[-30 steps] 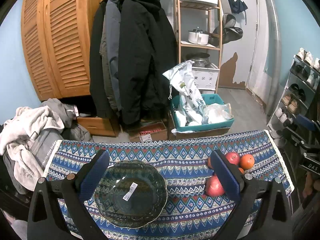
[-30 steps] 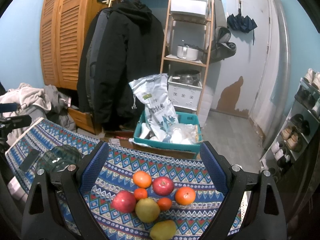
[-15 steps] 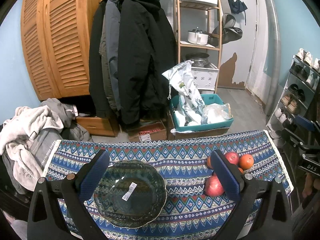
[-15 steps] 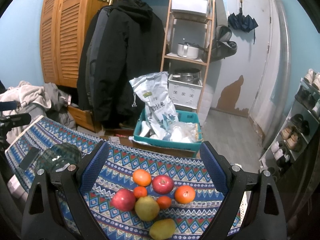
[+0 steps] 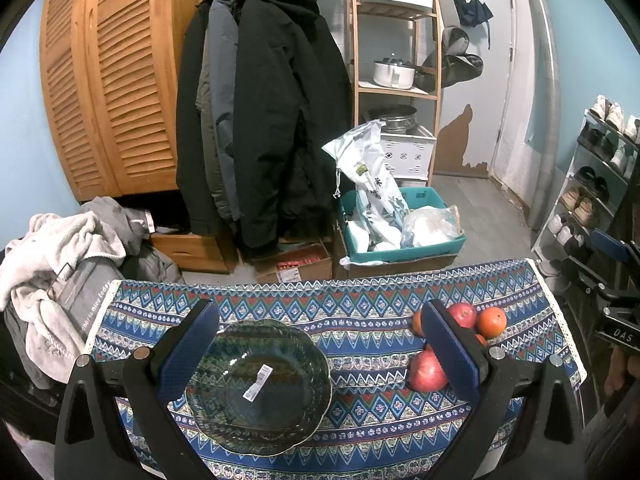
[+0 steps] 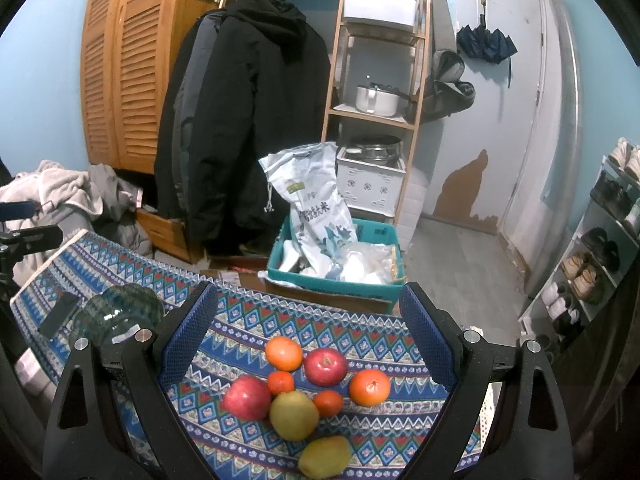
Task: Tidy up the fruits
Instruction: 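Move both tools toward the fruit, right tool over the green mango, left over the red apple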
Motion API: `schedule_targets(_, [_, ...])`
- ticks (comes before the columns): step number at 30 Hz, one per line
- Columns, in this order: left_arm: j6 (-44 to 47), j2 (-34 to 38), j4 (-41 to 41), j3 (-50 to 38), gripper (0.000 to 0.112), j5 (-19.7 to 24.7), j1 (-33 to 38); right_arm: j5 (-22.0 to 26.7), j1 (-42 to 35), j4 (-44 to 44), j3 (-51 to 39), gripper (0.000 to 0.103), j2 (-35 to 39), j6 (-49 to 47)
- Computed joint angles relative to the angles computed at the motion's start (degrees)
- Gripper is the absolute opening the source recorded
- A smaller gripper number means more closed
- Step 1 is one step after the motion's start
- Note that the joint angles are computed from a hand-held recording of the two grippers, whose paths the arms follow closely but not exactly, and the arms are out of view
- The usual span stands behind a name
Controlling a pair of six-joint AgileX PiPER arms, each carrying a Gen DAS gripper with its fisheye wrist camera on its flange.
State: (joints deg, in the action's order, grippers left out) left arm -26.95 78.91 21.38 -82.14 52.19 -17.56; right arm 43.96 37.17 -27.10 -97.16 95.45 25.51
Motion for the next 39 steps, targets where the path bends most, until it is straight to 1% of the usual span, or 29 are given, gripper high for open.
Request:
schedule_targets(9, [-0.7,0.2,0.6,0.2,0.102,0.0,-0.8,-0.4,0.0,-0.3,1.1,0.09,-0.5,0.5])
schedule_targets(22, [0.7,0.3,-0.3,-0.1,0.102,-0.1,-0.4,-0.5,-0.4,0.0,1.6,0.09,-0.8,0.1])
schedule_targets(27, [1.1,0.4,-0.7,0.2,0.102,-0.5,-0.3,-2.2,-1.5,0.3,5.2,0.09,-2.6,0.2])
schedule_targets(32, [1.5,0.8,-1.3,1.4,0.102,-1.7,-0.6,-1.4,-2.2,1.0,5.4,0.09,-2.5,-0.7])
schedule_targets(36, [2.8,1.9,-2.9,2.1,0.102,-2.5,-0.5,0.3,-2.7,2.1,4.3,0.09,-1.5,-1.4])
schedule_targets(39, [2.8,3.1,-2.2,3.0,0.102,-2.8,-1.5,0.9,-3.4,2.4,5.1,0.09,-1.4,-1.4])
